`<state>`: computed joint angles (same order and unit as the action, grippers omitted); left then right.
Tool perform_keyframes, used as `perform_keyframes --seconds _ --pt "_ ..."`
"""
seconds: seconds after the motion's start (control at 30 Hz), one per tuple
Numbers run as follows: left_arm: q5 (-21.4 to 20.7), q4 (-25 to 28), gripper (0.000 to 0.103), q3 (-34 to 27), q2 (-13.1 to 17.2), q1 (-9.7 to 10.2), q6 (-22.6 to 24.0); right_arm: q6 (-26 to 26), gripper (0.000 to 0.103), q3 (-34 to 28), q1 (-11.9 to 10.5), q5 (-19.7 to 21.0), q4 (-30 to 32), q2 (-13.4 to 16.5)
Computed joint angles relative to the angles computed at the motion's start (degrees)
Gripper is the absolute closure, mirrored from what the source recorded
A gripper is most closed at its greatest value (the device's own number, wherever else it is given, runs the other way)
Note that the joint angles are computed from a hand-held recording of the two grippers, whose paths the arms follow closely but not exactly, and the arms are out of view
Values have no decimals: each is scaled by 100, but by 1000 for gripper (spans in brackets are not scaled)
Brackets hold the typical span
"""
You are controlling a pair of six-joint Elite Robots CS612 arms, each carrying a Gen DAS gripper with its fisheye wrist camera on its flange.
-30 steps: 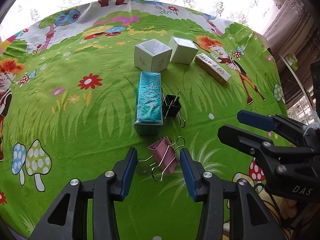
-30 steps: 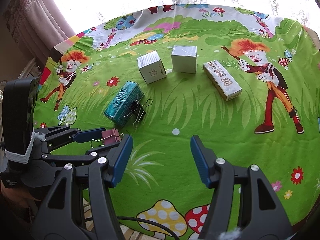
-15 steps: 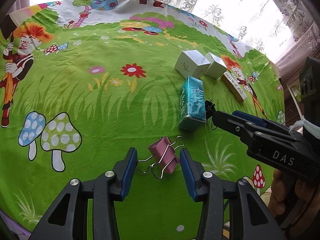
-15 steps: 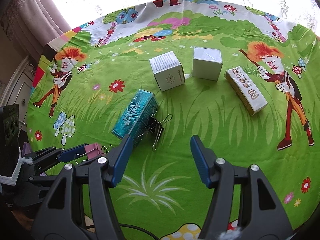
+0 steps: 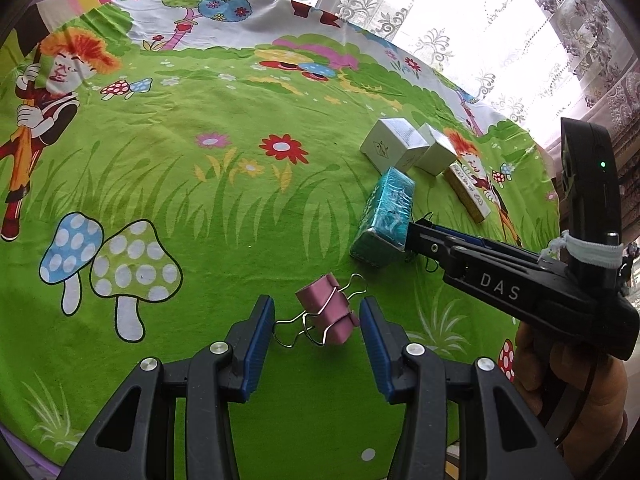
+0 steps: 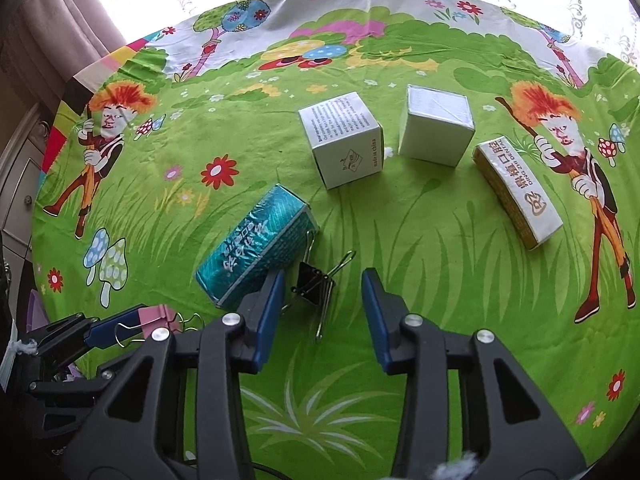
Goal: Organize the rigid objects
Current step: 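Grasp the black binder clip beside the teal box with the right tool, then carry both binder clips over the purple-rimmed box and open both tools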
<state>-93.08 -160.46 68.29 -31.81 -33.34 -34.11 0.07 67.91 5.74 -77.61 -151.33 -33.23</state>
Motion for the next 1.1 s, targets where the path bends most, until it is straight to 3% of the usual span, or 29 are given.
perform_keyframes --seconds 0.13,0.23,0.63,1.1 --pt "85 -7 58 26 -24 -13 9 -147 80 17 8 86 -16 3" --pt "128 -28 68 69 -63 -23 -5 -188 83 65 7 108 -48 -26" --pt "381 -189 69 414 -316 -113 -15 -225 83 505 2 206 -492 -332" --pt "863 -819 69 1465 -924 -158 -430 -430 83 1061 129 399 -1002 -788"
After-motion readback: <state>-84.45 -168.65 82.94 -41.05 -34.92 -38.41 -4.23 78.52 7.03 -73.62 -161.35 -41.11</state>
